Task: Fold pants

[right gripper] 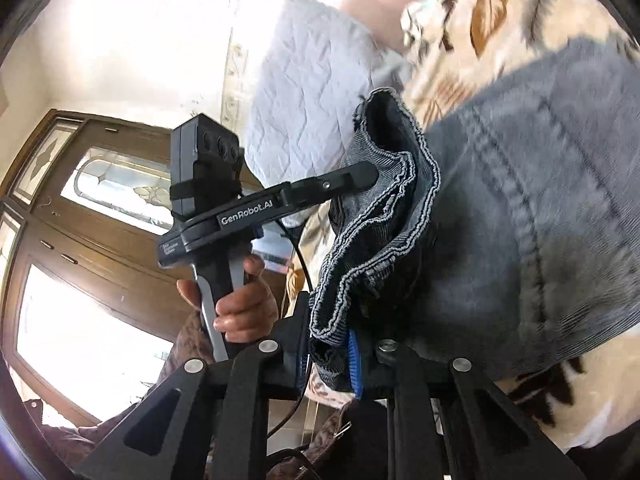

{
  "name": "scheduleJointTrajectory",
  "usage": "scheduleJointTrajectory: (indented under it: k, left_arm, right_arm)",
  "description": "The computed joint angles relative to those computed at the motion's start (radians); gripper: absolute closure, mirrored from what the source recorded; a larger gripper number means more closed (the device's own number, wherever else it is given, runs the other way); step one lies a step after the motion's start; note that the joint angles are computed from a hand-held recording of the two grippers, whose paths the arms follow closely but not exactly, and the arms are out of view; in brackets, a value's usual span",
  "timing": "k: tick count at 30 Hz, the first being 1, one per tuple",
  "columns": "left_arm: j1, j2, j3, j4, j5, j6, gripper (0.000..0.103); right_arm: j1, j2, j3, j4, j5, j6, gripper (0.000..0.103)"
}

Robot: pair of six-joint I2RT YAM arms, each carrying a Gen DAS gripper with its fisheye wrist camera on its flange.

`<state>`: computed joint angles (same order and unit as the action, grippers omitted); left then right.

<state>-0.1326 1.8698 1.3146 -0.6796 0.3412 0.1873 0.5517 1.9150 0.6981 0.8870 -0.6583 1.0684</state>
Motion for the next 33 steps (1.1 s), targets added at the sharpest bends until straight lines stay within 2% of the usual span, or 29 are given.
scheduleJointTrajectory:
  k: [2, 4, 5, 6, 7, 8, 9, 10, 11, 12, 13, 17, 18, 19, 20, 21, 23, 27, 30, 33]
  left_arm:
    - [-0.046, 0.034, 0.049, -0.007, -0.040, -0.045, 0.086]
    - [-0.102, 0.094, 0.102, -0.006, -0.122, -0.083, 0.085]
    - [-0.118, 0.133, 0.135, -0.024, -0.156, -0.092, 0.085]
    - [-0.129, 0.184, 0.185, -0.065, -0.182, -0.099, 0.085]
    - [-0.133, 0.207, 0.210, -0.093, -0.191, -0.096, 0.084]
    - [-0.135, 0.221, 0.233, -0.114, -0.194, -0.084, 0.083]
    - [-0.136, 0.224, 0.253, -0.136, -0.194, -0.061, 0.079]
    - [-0.137, 0.225, 0.273, -0.159, -0.192, -0.024, 0.074]
    - [-0.141, 0.223, 0.284, -0.171, -0.202, 0.001, 0.060]
    - [-0.147, 0.224, 0.303, -0.186, -0.228, 0.029, 0.043]
    - [-0.153, 0.231, 0.326, -0.203, -0.250, 0.060, 0.037]
    - [-0.158, 0.291, 0.405, -0.245, -0.251, 0.132, 0.029]
    - [-0.155, 0.322, 0.419, -0.258, -0.241, 0.144, 0.029]
    - [-0.157, 0.333, 0.409, -0.254, -0.245, 0.142, 0.029]
    - [-0.159, 0.336, 0.378, -0.228, -0.258, 0.139, 0.039]
    - [-0.162, 0.311, 0.309, -0.168, -0.273, 0.144, 0.055]
    - [-0.147, 0.251, 0.214, -0.118, -0.225, 0.146, 0.080]
    - [-0.131, 0.098, 0.124, -0.078, -0.143, 0.093, 0.081]
    - [-0.167, 0.050, 0.161, -0.081, -0.095, 0.024, 0.081]
    - [-0.243, 0.083, 0.218, -0.044, -0.112, -0.053, 0.081]
  right_arm:
    - [-0.022, -0.022, -0.028, 0.008, 0.007, -0.006, 0.087]
    - [-0.042, -0.041, -0.031, -0.069, 0.037, -0.052, 0.082]
    - [-0.059, -0.014, -0.025, -0.080, 0.014, -0.046, 0.082]
    - [-0.070, 0.009, -0.020, -0.095, -0.003, -0.036, 0.073]
    - [-0.070, 0.022, -0.011, -0.133, -0.001, -0.029, 0.056]
    - [-0.065, 0.046, -0.020, -0.114, -0.007, -0.007, 0.048]
    - [-0.062, 0.059, -0.041, -0.062, -0.015, 0.016, 0.037]
    - [-0.053, 0.090, -0.065, 0.037, -0.023, 0.060, 0.035]
    - [-0.040, 0.118, -0.077, 0.107, -0.023, 0.091, 0.032]
    - [-0.025, 0.132, -0.066, 0.104, -0.022, 0.092, 0.032]
    - [-0.022, 0.136, -0.054, 0.085, -0.031, 0.083, 0.032]
    - [0.014, 0.166, -0.028, 0.107, 0.044, 0.109, 0.032]
    - [0.014, 0.188, -0.018, 0.128, 0.050, 0.139, 0.033]
    - [0.013, 0.220, -0.014, 0.174, 0.049, 0.185, 0.049]
    - [0.007, 0.257, 0.007, 0.202, 0.031, 0.232, 0.064]
    - [-0.001, 0.259, 0.022, 0.174, 0.015, 0.229, 0.078]
    - [0.002, 0.234, 0.031, 0.154, 0.001, 0.191, 0.081]
    - [-0.022, 0.143, -0.013, 0.191, -0.017, 0.175, 0.085]
    - [-0.073, 0.066, -0.100, 0.266, -0.011, 0.185, 0.085]
    - [-0.145, -0.004, -0.188, 0.286, 0.005, 0.145, 0.085]
